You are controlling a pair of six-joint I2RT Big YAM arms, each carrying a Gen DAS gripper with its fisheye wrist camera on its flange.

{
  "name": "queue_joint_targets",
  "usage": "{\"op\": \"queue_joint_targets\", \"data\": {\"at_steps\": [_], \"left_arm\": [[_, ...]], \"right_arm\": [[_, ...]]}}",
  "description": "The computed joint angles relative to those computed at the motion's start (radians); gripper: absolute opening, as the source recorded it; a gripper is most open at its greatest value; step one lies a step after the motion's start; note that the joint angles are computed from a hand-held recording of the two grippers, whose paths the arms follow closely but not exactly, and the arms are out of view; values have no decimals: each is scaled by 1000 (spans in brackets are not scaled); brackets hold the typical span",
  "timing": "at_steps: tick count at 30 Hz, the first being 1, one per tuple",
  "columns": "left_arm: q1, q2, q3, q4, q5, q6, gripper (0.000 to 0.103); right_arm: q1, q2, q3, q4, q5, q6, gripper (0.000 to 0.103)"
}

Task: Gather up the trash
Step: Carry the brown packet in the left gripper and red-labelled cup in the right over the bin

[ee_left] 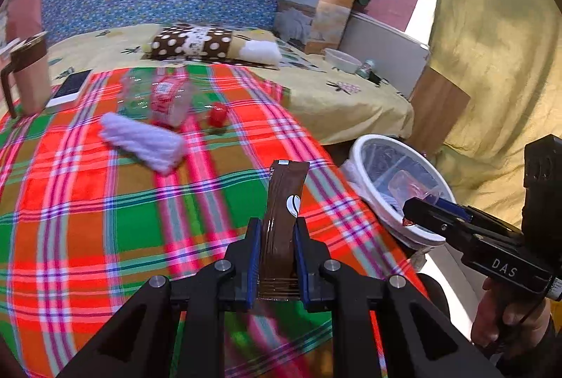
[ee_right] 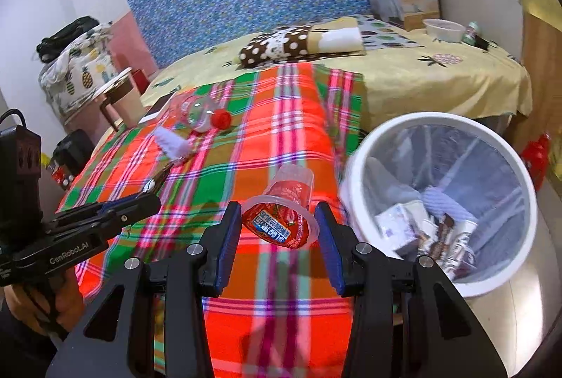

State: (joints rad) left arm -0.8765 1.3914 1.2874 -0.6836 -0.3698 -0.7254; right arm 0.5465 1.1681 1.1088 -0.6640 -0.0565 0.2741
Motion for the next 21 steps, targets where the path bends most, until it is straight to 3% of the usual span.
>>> {"op": "queue_joint_targets", "data": {"at_steps": [21], "left_arm": [[-35,260,288,20,140,148,18]], "right_arm": [[-176,-96,-77,-23,38,38,45]]}}
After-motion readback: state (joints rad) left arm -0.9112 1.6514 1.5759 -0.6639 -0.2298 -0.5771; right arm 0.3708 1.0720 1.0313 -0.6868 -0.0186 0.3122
